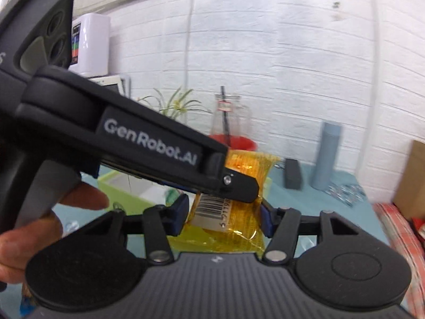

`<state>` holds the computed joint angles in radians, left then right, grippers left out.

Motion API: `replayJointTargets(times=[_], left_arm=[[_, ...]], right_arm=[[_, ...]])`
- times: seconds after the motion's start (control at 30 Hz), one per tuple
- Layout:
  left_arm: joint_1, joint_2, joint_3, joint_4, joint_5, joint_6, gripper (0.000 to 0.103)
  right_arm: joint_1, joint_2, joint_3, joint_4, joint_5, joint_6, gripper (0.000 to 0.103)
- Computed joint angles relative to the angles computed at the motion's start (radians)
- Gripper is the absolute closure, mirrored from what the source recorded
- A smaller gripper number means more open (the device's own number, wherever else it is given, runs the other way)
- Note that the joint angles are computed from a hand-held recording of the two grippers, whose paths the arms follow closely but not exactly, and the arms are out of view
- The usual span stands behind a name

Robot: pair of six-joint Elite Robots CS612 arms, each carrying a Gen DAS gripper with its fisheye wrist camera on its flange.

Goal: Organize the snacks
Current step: 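Drop the yellow cake packet into the lime-green box with the left gripper, then grasp the orange-and-silver chip bag with the left gripper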

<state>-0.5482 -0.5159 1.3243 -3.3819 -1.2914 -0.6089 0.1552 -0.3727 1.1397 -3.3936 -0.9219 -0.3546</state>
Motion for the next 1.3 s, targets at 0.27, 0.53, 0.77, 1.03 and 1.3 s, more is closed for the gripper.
replayJointTargets(times=[0.27,0.53,0.77,1.03,1.3], left_arm=[[0.089,0.057,-0.072,0.132,-0.001,-0.057,0.081],[0.064,0.026,0.008,0.013,0.081,-0.030,0.044],[-0.013,-0.073,0.191,-0.217,0.171,0.000,0.027],[-0.094,-0.118,0.343,-0.301,0.216,-0.034,0.023],[-0.076,-0.038,0.267,-0.197,-0.110,-0.164,0.049]], right_arm=[[0.067,0.163,-0.358,0.390,0.009,-0.105,0.039],[0.048,0.148,-0.325,0.266,0.046,-0.009,0.010],[0.014,-0.032,0.000,0.025,0.058,0.118,0.002],[-0.040,-0.147,0.297,0.034,0.163,-0.006,0.002],[-0.049,-0.138,0.471,-0.129,-0.016,0.057,0.002]])
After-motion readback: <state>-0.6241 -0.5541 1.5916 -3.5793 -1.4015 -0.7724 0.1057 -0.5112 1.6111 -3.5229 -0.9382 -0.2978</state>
